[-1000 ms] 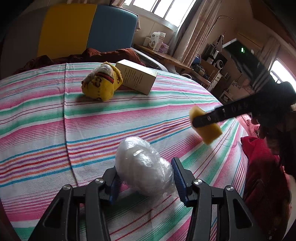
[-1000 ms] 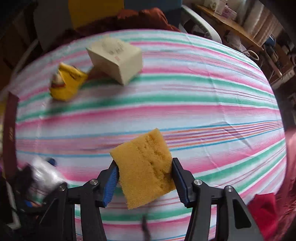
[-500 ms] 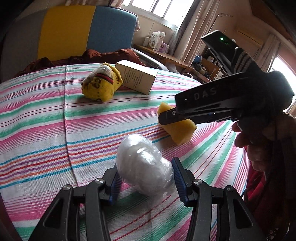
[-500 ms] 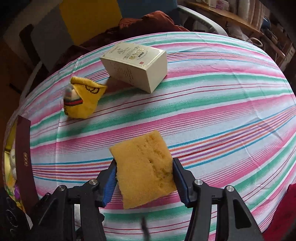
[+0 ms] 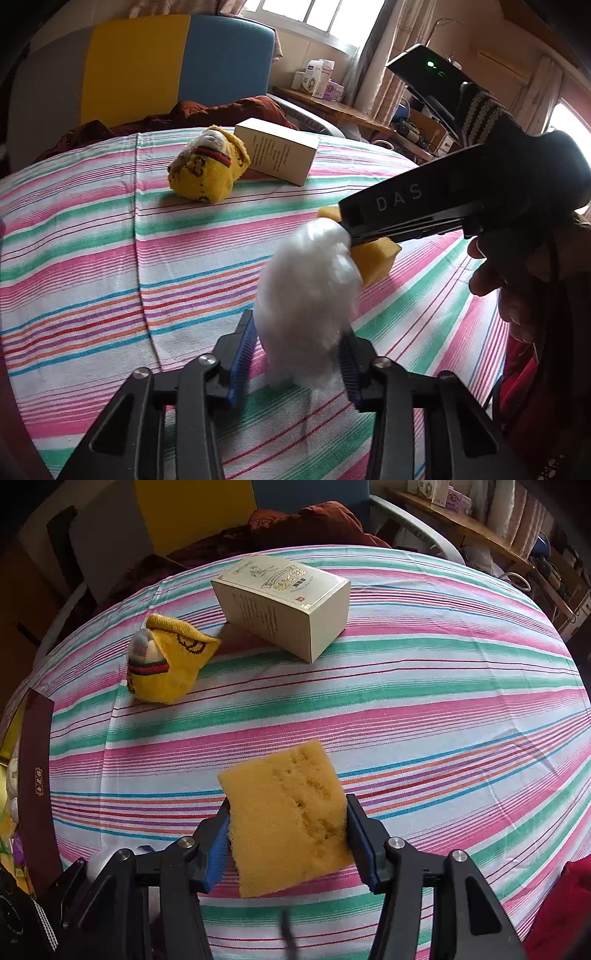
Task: Organize objects
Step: 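Lift the plastic bundle and sponge and carry both toward the gold tray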
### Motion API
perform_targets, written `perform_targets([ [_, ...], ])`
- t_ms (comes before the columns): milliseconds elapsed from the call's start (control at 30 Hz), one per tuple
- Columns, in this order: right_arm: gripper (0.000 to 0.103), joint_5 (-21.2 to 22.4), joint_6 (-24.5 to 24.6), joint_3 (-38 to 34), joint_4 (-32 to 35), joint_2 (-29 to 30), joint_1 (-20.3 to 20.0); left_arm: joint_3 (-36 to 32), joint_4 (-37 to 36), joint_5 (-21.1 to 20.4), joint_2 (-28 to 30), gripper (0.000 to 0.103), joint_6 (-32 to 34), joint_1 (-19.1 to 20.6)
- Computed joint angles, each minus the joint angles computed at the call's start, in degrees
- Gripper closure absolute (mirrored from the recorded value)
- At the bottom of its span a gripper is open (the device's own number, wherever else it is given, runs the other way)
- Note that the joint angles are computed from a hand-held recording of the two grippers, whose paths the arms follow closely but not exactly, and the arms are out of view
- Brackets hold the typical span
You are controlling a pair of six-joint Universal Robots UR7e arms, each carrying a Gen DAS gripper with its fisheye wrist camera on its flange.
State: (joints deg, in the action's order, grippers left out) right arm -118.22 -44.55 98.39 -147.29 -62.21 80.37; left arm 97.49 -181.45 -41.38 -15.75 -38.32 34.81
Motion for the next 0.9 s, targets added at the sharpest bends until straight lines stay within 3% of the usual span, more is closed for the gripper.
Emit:
perform_targets([
  [200,0.047,1.1,0.9,-0.7,1.0,-0.1,-0.2,-0.2,1.8,1.1,-0.2,0.071,-1.2,0.0],
  [400,0.047,2.5,3.4,-1.8,3.4,-0.3,-0.6,1.6,-0.5,-1.1,-1.4,0.067,-2.5,0.2],
  [467,0.047,2.9,4.0,-2.2,4.0,-0.2,-0.6,2.1,0.8,-0.3,-1.8,0.056,-2.9,-0.4],
  [567,0.047,3.1,4.2,-2.2,4.3,-0.3,-0.7,1.7,5.8,2.0,-2.3,0.046,-3.0,-1.7],
  [667,0.047,3.1,3.7,-2.6,5.1,-0.7,-1.1,1.4,9.0,1.6,-3.1,0.033,-3.5,-1.8],
  [800,0.047,3.4,4.2,-2.5,5.1,-0.5,-0.9,0.1,13.3,4.4,-4.0,0.032,-2.0,-1.3],
  [900,0.047,3.5,4.6,-2.8,5.6,-0.4,-0.8,-1.9,15.5,3.4,-4.2,0.033,1.0,0.0],
])
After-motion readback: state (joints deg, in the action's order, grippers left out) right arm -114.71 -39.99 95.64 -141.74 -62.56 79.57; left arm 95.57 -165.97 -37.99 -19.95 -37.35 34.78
